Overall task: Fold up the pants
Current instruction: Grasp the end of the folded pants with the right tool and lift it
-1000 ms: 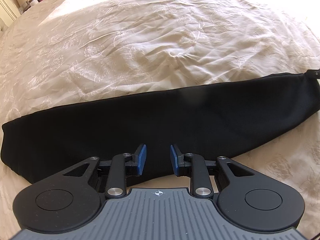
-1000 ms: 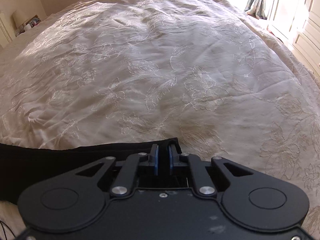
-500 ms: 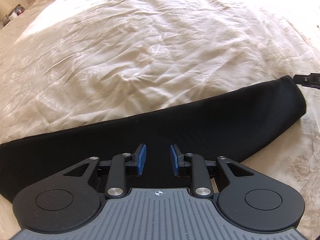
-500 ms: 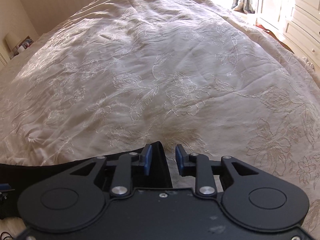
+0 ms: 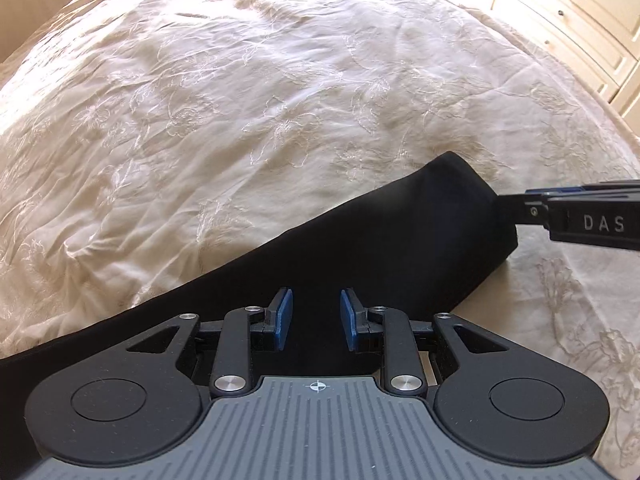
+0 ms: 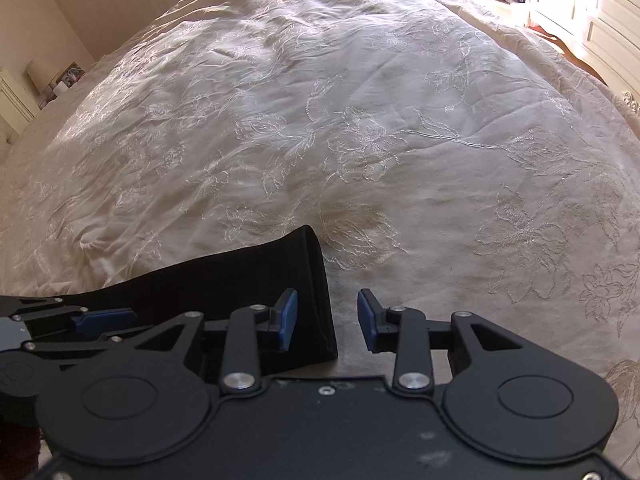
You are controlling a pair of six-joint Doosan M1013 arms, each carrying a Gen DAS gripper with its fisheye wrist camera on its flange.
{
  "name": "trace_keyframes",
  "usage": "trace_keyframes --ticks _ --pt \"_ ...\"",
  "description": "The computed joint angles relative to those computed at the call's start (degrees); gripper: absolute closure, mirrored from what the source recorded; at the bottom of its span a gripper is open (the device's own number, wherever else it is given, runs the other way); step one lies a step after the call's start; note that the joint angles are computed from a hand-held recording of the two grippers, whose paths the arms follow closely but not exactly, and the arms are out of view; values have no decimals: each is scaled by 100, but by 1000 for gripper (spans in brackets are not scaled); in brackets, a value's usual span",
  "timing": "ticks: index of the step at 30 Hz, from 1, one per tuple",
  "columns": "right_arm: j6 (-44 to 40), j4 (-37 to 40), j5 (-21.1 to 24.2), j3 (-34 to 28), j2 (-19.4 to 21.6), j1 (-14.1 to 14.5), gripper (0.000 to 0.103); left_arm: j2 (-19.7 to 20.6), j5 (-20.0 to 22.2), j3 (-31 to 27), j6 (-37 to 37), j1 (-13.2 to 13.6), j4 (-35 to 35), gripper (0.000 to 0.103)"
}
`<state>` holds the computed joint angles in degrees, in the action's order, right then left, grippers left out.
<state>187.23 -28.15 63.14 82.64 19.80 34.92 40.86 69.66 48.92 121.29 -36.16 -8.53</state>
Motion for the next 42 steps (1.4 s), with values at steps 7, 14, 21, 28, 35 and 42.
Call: trace_keyframes --ticks 7,14,21,28,35,42 --pt "-322 101 -153 66 -40 -31 66 230 -125 -156 -282 -217 527 77" --pt "-459 236 -528 225 -113 -129 64 493 320 -580 -461 -202 504 75" --pt "-557 1187 -1488 598 -165 -449 60 400 333 -516 -265 -138 350 74" --pt "-337 1456 -2503 1045 -256 -594 49 171 65 -283 -344 29 364 73" --pt "-1092 1736 -2641 1089 -279 -646 72 296 129 -497 -950 179 720 73" --pt "-601 1028 -2337 721 -259 -453 84 457 115 -711 -1146 286 999 73"
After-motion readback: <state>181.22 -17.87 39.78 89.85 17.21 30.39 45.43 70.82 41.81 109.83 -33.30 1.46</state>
